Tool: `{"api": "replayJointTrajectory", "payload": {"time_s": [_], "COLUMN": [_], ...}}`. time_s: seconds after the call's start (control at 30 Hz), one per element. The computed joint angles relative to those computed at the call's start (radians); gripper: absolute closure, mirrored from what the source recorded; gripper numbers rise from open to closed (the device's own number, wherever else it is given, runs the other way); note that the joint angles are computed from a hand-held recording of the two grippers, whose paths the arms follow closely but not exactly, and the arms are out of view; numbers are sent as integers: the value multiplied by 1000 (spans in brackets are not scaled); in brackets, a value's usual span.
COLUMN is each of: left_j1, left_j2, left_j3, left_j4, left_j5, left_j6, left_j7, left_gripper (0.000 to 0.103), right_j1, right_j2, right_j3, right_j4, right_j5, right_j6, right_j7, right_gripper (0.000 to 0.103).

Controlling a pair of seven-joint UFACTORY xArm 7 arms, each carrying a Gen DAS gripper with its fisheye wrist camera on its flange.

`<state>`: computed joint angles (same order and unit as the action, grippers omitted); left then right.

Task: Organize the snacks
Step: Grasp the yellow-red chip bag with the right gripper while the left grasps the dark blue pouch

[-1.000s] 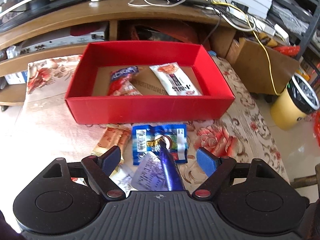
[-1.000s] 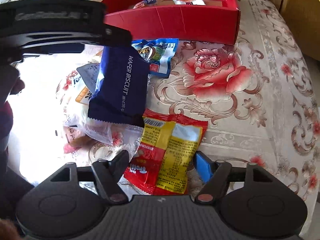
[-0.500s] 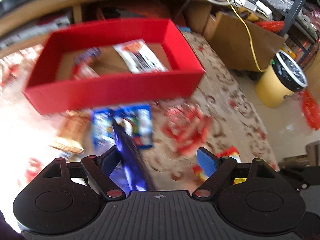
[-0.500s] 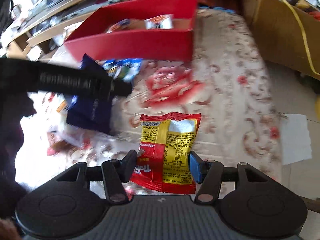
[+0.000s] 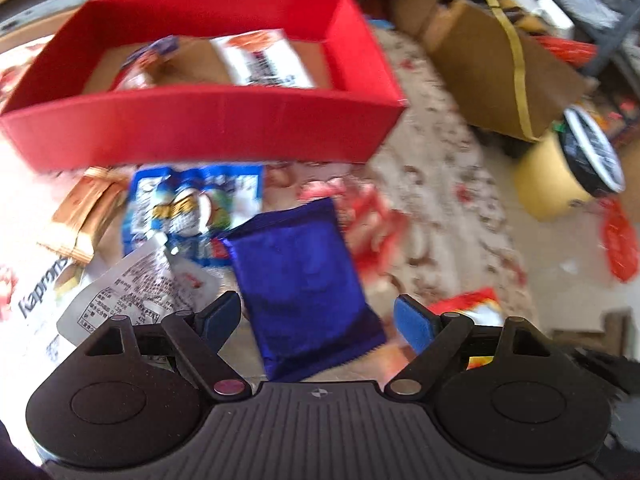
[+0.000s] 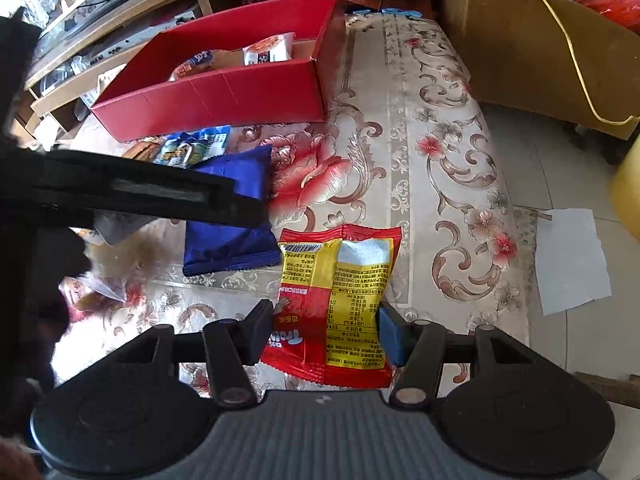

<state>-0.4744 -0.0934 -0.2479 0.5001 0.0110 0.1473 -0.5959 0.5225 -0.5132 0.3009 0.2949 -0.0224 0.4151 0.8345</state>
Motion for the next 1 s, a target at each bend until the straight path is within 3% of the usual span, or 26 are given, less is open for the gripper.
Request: {"api": "replayJointTrajectory", "payload": {"time_s": [0.1,0.2,0.27,0.33,0.4,0.77,0.93,1.0], "left_j1": [63,41,12,-8,-10,-33,31,69], "left_j2": [65,109,117,110,87,-77,-60,-51], "left_j3": [-44,-25,-6,0,6,-25,-78,-108], "left_j4": [47,110,130,138,113,-49,-59,-52], "left_j5": [221,477,557,610,586,277,348,442], "left_j6": [14,78,118,165,155,123,83,79], "left_j7": [-243,-484,-566,-579,-527,-203,-245,-301], "left_gripper": [13,10,15,26,31,33,31,32], "right_j1": [7,10,13,8,9,-10,-45,-59], "right_j2": [-25,-52,-72,-85,-97,-37,35,54], "right_j3": [-7,-16,-23,-24,-32,-16,22,36], "right_j4": [-18,-38,-53,-65,-75,-48,-13,-3], "right_j5": [6,12,18,19,25,10,-41,-66], "right_j6": [-7,-11,-17,-21,-21,-14,-11,-7], "right_j7": [-2,-8,-13,-13,-16,-28,-3,17], "right_gripper": [50,50,51,51,51,50,50,50]}}
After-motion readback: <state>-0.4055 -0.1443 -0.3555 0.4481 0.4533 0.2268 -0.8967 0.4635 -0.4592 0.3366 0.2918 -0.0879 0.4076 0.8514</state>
